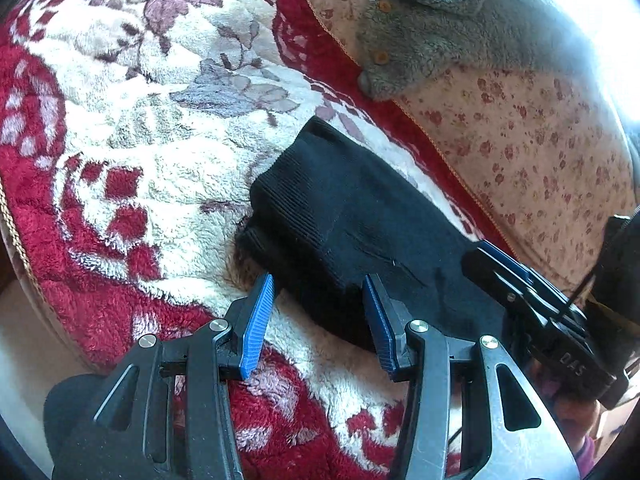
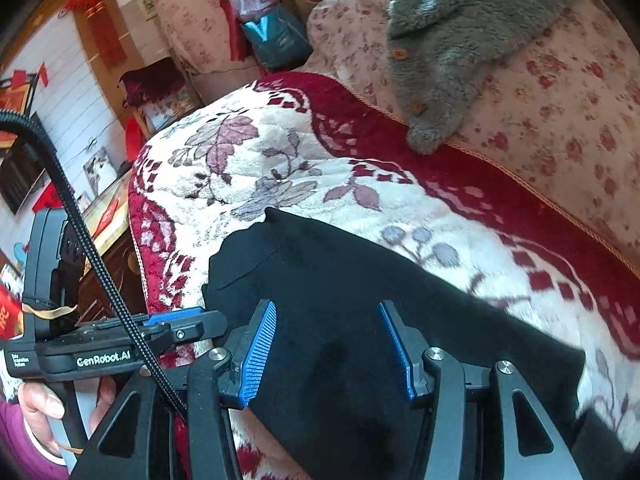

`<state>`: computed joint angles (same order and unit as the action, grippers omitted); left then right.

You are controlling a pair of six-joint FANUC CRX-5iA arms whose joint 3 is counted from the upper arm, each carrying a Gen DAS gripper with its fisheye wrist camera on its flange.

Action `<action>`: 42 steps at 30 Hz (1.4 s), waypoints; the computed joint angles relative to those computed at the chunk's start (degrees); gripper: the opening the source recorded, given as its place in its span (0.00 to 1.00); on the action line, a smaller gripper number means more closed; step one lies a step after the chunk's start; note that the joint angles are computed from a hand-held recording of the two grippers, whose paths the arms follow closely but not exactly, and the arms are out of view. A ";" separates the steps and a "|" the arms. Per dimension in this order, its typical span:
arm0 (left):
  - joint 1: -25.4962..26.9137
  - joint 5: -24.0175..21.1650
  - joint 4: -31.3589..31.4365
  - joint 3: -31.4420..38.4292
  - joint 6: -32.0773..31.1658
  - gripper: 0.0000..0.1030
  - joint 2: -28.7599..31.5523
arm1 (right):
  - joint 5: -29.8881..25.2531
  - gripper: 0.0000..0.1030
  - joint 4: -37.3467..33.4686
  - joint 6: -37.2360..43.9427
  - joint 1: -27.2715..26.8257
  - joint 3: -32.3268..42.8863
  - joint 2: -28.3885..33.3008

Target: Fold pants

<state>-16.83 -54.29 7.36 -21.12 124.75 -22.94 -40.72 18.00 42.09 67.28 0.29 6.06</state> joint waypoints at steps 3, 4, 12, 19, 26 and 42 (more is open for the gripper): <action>1.09 1.04 1.95 -1.30 -0.70 0.44 -0.26 | -1.70 0.50 -4.70 6.45 -1.60 5.19 3.17; 1.32 1.38 2.32 -1.73 -0.70 0.44 -0.42 | -2.18 0.50 -5.99 8.10 -2.04 6.79 4.20; 2.96 5.33 6.86 -6.69 -0.06 0.47 -3.68 | -9.10 0.55 -12.54 21.62 -3.76 21.46 14.03; 2.43 7.52 6.95 -7.67 0.76 0.56 -3.55 | -17.01 0.59 -14.95 28.70 -4.55 34.76 23.05; 0.67 9.88 5.37 -6.94 2.78 0.74 -2.34 | -27.13 0.42 -16.10 31.62 -4.81 48.69 32.32; 0.63 19.23 14.23 -10.21 -11.20 0.15 -5.56 | -4.08 0.10 -8.63 16.60 -3.56 22.72 13.95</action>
<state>-16.19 -35.06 21.59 -31.33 113.54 -28.50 -44.80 9.37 58.69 63.71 23.01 20.01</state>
